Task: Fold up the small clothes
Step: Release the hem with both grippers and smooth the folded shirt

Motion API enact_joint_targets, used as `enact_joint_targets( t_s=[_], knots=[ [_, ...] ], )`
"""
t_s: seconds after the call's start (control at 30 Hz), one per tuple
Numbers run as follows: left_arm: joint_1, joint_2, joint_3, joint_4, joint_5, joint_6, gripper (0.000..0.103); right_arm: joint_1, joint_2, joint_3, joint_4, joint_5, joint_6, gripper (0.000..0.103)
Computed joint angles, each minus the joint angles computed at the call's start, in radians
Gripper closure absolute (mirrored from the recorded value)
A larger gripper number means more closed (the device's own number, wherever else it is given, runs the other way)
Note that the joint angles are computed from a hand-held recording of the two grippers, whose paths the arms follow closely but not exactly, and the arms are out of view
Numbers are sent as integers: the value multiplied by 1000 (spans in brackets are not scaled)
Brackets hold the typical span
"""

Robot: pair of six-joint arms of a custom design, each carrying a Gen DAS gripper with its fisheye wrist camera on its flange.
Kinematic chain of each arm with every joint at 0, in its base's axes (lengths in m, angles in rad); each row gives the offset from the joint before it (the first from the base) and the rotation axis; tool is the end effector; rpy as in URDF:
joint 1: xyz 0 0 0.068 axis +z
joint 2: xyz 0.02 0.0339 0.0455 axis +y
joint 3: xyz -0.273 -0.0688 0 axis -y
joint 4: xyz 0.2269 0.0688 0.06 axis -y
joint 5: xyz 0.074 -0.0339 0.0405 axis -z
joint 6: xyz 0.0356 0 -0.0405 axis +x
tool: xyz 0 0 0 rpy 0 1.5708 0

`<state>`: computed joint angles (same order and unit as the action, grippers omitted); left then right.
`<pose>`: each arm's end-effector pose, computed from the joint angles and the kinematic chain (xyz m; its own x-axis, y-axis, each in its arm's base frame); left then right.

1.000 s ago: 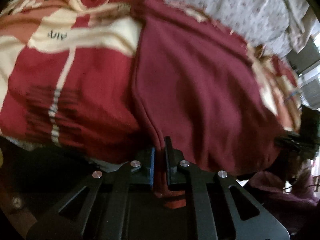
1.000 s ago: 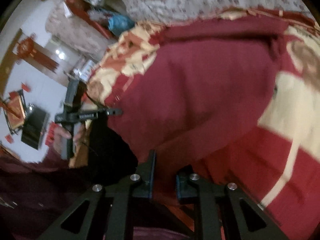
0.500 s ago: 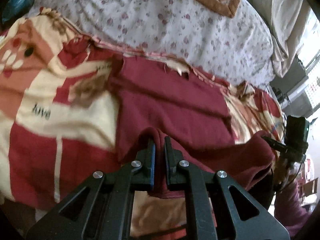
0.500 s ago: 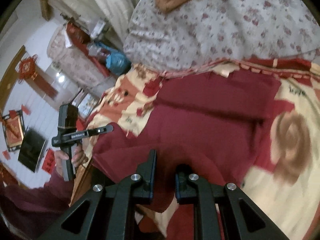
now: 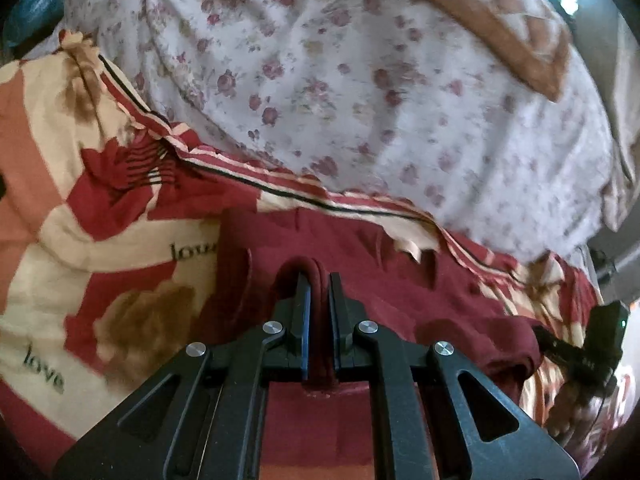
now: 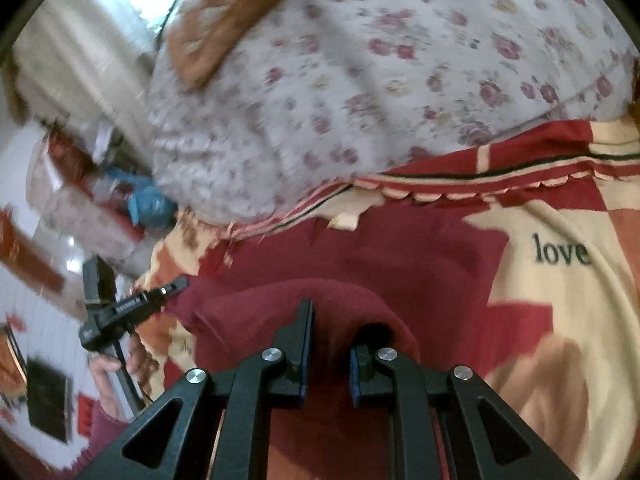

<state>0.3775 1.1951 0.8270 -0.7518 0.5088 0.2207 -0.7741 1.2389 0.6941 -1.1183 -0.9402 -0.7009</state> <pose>0.1913 0.0572 0.2472 -0.8437 -0.1289 -0.5212 0.0616 0.9411 -0.3324 0.1255 -0.0825 0.2107 -0.8443 0.2937 -0.4482 -0.1035 0.7314 0.6741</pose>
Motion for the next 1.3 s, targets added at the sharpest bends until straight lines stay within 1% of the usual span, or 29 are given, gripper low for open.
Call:
enact_joint_targets(
  t_s=[0.03, 0.1, 0.13, 0.17, 0.2, 0.23, 0.27, 0.3, 0.33, 0.37, 0.43, 0.5, 0.53, 0.6, 0.63, 0.67, 0.7, 0.73, 0.77, 0.8, 0.83, 0.87, 0.9, 0.93, 1.0, 1.07, 1.1, 1.17, 1.3],
  knots=[
    [-24, 35, 1, 33, -12, -22, 97, 41, 14, -15, 109, 6, 96, 89],
    [-55, 129, 1, 109, -36, -74, 96, 113, 54, -35, 252, 52, 236, 89],
    [-53, 171, 8, 126, -22, -88, 96, 128, 71, -36, 278, 69, 267, 88],
    [-46, 208, 23, 127, 4, -95, 96, 130, 100, -26, 277, 77, 275, 84],
    [-37, 230, 34, 126, 23, -100, 92, 117, 112, -18, 264, 64, 259, 77],
    [-20, 250, 47, 121, 55, -97, 81, 92, 117, -9, 241, 40, 227, 73],
    [-10, 251, 56, 118, 77, -97, 72, 54, 98, -2, 222, 25, 206, 61],
    [0, 243, 61, 113, 90, -96, 52, 17, 64, 3, 215, 26, 203, 56],
    [9, 230, 64, 110, 100, -97, 44, -21, 50, 20, 182, 17, 168, 56],
    [19, 206, 64, 109, 106, -97, 43, -47, 51, 37, 140, 7, 123, 56],
    [18, 174, 70, 90, 100, -76, 43, -91, 23, 72, 13, -7, -22, 56],
    [3, 133, 52, 98, 70, -64, 42, -69, -42, 69, -26, 18, -84, 56],
    [-9, 122, 37, 113, 52, -67, 41, -27, -80, 58, -13, 40, -66, 56],
    [-59, 130, 11, 145, -17, -80, 41, 121, -146, 8, 120, 108, 90, 56],
    [-87, 138, -3, 165, -60, -92, 41, 205, -162, -20, 220, 163, 197, 56],
    [-117, 150, -21, 193, -115, -111, 41, 290, -151, -47, 334, 234, 308, 56],
    [-144, 168, -40, 223, -162, -129, 41, 337, -112, -62, 417, 289, 372, 56],
    [-161, 184, -54, 243, -194, -131, 41, 383, -62, -75, 515, 360, 451, 56],
    [-189, 211, -71, 277, -250, -133, 41, 420, -13, -92, 630, 448, 524, 56],
    [-203, 228, -84, 300, -289, -129, 41, 429, 45, -94, 695, 487, 559, 56],
    [-214, 250, -90, 318, -318, -127, 41, 425, 137, -80, 741, 500, 583, 56],
    [-210, 267, -98, 334, -316, -120, 41, 423, 180, -71, 757, 507, 590, 59],
    [-202, 267, -107, 351, -304, -121, 41, 421, 201, -68, 769, 505, 590, 60],
    [-195, 259, -108, 346, -297, -123, 41, 419, 189, -68, 765, 504, 582, 60],
    [-186, 236, -101, 312, -295, -113, 41, 406, 108, -66, 701, 497, 547, 59],
    [-161, 194, -102, 272, -275, -90, 41, 359, 11, -48, 569, 455, 487, 58],
    [-137, 155, -110, 245, -252, -69, 41, 320, -35, -30, 481, 430, 436, 57],
    [-91, 64, -134, 193, -218, -19, 41, 252, -125, -3, 315, 416, 317, 57],
    [-24, -84, -187, 100, -209, 73, 41, 109, -296, -4, 70, 382, 75, 57]
  ],
)
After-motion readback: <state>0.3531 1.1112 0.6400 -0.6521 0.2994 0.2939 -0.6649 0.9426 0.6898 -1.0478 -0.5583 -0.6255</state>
